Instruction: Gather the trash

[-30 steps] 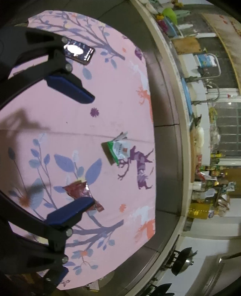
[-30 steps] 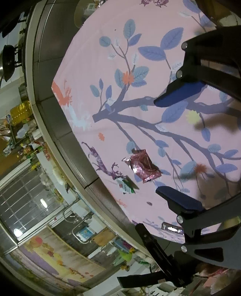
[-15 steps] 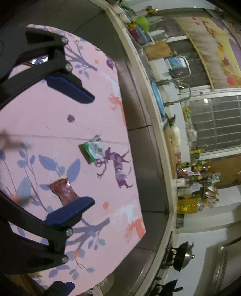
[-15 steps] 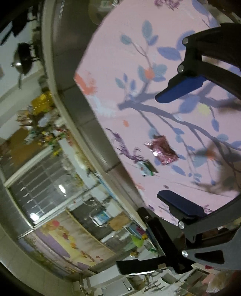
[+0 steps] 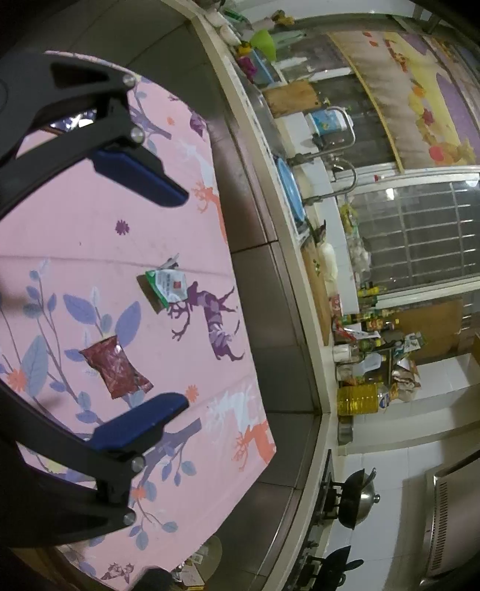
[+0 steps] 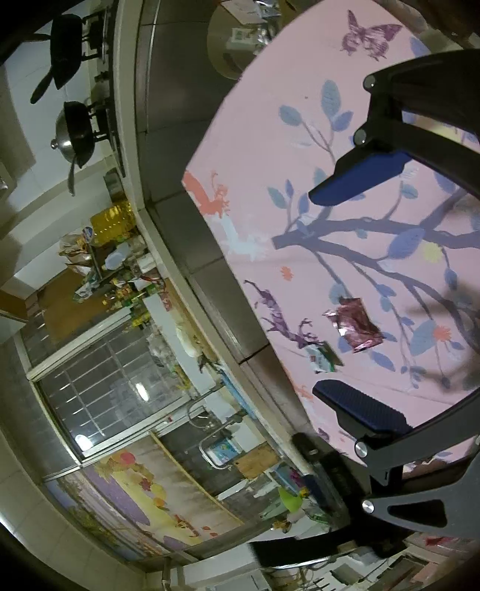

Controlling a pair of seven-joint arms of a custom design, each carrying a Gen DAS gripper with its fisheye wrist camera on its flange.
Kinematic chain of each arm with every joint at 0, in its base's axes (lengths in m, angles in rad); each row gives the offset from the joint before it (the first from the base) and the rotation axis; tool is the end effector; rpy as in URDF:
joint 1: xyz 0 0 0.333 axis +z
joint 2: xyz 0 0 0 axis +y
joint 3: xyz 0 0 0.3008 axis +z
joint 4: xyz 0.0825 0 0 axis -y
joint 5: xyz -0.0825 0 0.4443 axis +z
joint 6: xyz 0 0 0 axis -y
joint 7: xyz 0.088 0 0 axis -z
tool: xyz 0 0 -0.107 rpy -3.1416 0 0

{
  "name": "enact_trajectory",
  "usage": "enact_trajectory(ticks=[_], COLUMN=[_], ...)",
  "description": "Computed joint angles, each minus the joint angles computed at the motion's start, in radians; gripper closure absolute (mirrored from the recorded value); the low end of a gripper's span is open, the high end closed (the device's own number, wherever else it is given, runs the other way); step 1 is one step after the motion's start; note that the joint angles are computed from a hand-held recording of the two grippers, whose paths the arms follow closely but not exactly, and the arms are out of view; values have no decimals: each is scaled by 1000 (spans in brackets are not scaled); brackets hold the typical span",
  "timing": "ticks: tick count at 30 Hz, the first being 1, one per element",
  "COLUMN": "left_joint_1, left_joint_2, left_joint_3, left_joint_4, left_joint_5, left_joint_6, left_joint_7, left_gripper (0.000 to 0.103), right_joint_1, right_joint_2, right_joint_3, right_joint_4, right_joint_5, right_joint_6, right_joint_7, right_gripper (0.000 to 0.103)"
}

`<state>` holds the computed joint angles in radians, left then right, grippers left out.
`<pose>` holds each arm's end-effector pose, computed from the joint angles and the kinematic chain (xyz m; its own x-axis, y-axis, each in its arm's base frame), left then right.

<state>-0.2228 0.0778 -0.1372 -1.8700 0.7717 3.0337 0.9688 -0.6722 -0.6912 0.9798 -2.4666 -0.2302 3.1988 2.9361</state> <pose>0.6156 -0.2856 0.5486 -0.3525 -0.9200 -0.1712 -0.3601 0.3022 -0.8826 0.4824 0.2252 0.5075 -0.2042 -0.8505 -0.4847 -0.2779 0.5252 -0.8043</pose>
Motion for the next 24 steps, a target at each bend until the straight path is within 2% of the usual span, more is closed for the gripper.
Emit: enact_trajectory(ticks=[5,8,11,16,24], left_joint_1=[1,1,7,7,-1], left_joint_2=[-2,0,5,13,30], left_joint_3=[0,-1,-10,-9,13], left_joint_4=[1,5,4,6,31], left_joint_5=[9,21,-24,-70,13], left_joint_6=[-17,-35,-48,-75,-103], left_joint_7=[-10,-14,30,64,-19], left_gripper=[6,6,6,6,6], right_joint_1=[-23,-17,3,19,12], right_joint_2=[-40,-8,63,113,144], right_joint_3=[16,18,4,-10,-11], right_joint_4=[-1,9,20,35,58], right_joint_5=[8,1,-4,-19,-47], right_joint_6=[10,-1,1,-4,-11], right_joint_7=[6,-12,-30,-44,-53], right_gripper=[11,11,11,11,11])
